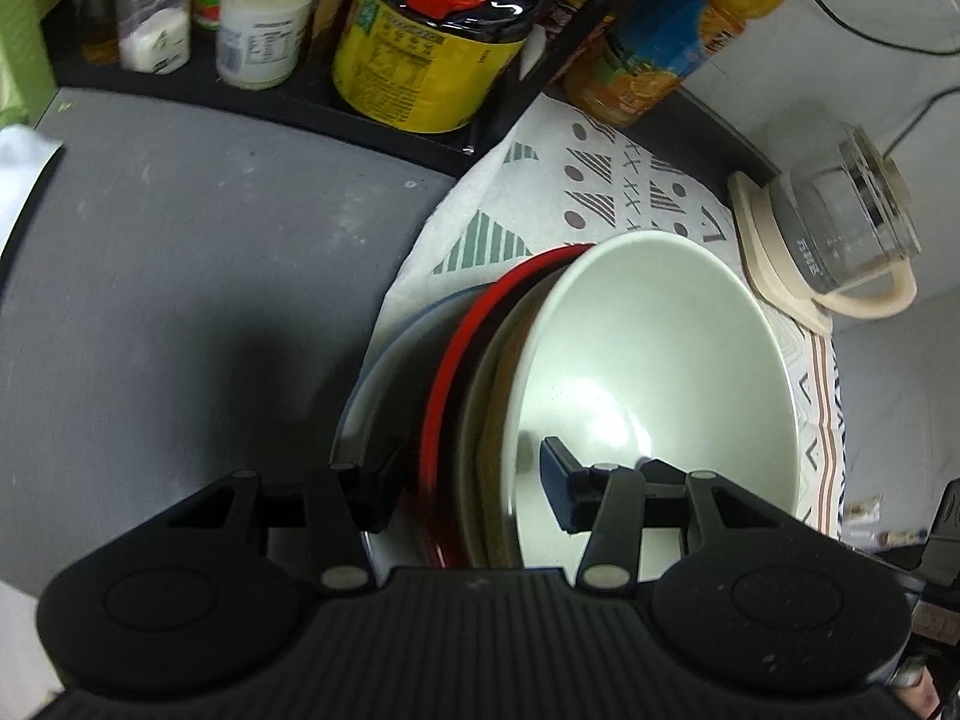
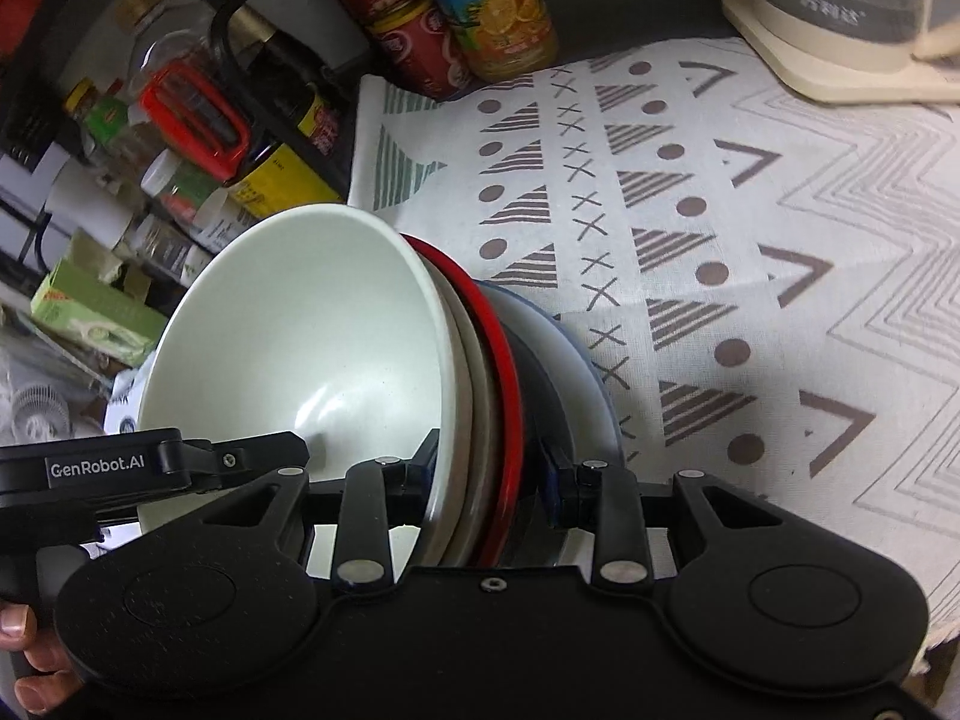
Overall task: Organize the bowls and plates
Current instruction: 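Carry the bowl stack with the right gripper and lower it onto the plate stack, then open the right gripper and pull it back from the bowls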
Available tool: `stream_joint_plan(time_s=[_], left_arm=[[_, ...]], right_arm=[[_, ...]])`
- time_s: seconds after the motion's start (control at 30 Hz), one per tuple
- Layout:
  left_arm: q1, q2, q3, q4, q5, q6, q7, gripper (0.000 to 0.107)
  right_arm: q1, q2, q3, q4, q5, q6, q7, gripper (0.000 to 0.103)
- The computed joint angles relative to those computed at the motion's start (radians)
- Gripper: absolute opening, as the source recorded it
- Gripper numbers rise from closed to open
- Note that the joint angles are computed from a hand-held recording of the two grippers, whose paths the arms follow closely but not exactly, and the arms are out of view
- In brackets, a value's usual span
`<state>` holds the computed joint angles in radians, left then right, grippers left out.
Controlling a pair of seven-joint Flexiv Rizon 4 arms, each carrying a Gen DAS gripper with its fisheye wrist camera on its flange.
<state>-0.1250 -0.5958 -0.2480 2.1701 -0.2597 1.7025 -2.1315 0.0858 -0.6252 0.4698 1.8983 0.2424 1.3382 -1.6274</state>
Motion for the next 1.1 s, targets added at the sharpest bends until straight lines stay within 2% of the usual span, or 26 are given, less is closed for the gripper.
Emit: stream_joint_plan(time_s=[0.1, 0.23, 0.37, 0.47, 0.6, 0.63, 0.67, 0.7, 0.8, 0.83, 0.9, 1.0, 1.1], left_arm=[[0.059, -0.012, -0.052, -0.009, 0.022, -0.021, 0.043, 0.047], [0.057, -0.004, -0.043, -0.044, 0.034, -0.11, 0.127, 0.048], [0.017, 0.02, 0.003, -0.063, 0.033, -0.17, 0.212, 0.052], [-0.026, 0.035, 0.046, -0.06, 0.029, -0.155, 0.239, 0.06], [-0.145, 0.062, 0.159, -0.047, 0.038, -0.097, 0.194, 0.08], [-0.182, 0.068, 0.195, -0.047, 0.044, -0.089, 0.182, 0.083], [-0.236, 0.073, 0.248, -0.049, 0.053, -0.085, 0.162, 0.083], [-0.298, 0.077, 0.309, -0.054, 0.062, -0.092, 0.138, 0.084], [-0.449, 0.09, 0.456, -0.073, 0.101, -0.129, 0.052, 0.085], [-0.46, 0.101, 0.461, -0.068, 0.115, -0.13, 0.037, 0.085], [-0.47, 0.126, 0.46, -0.07, 0.144, -0.16, 0.019, 0.085], [-0.549, 0.16, 0.533, -0.068, 0.218, -0.184, -0.055, 0.086], [-0.643, 0.179, 0.624, -0.075, 0.313, -0.205, -0.137, 0.09]], right_arm=[[0.033, 0.002, -0.025, 0.016, -0.004, 0.046, 0.031, 0.032], [0.089, 0.022, -0.077, 0.06, -0.041, 0.115, 0.112, 0.034], [0.127, 0.069, -0.119, 0.127, -0.09, 0.211, 0.179, 0.056], [0.176, 0.101, -0.183, 0.176, -0.132, 0.281, 0.227, 0.063], [0.213, 0.14, -0.239, 0.234, -0.162, 0.341, 0.292, 0.069], [0.242, 0.158, -0.273, 0.261, -0.17, 0.367, 0.307, 0.076], [0.28, 0.178, -0.315, 0.292, -0.176, 0.4, 0.321, 0.084], [0.32, 0.2, -0.358, 0.326, -0.178, 0.433, 0.331, 0.088], [0.347, 0.263, -0.395, 0.412, -0.188, 0.501, 0.353, 0.091], [0.35, 0.284, -0.405, 0.439, -0.191, 0.516, 0.362, 0.093], [0.429, 0.332, -0.485, 0.497, -0.155, 0.546, 0.344, 0.099], [0.461, 0.381, -0.521, 0.561, -0.149, 0.585, 0.322, 0.101], [0.57, 0.435, -0.605, 0.606, -0.05, 0.6, 0.266, 0.102]])
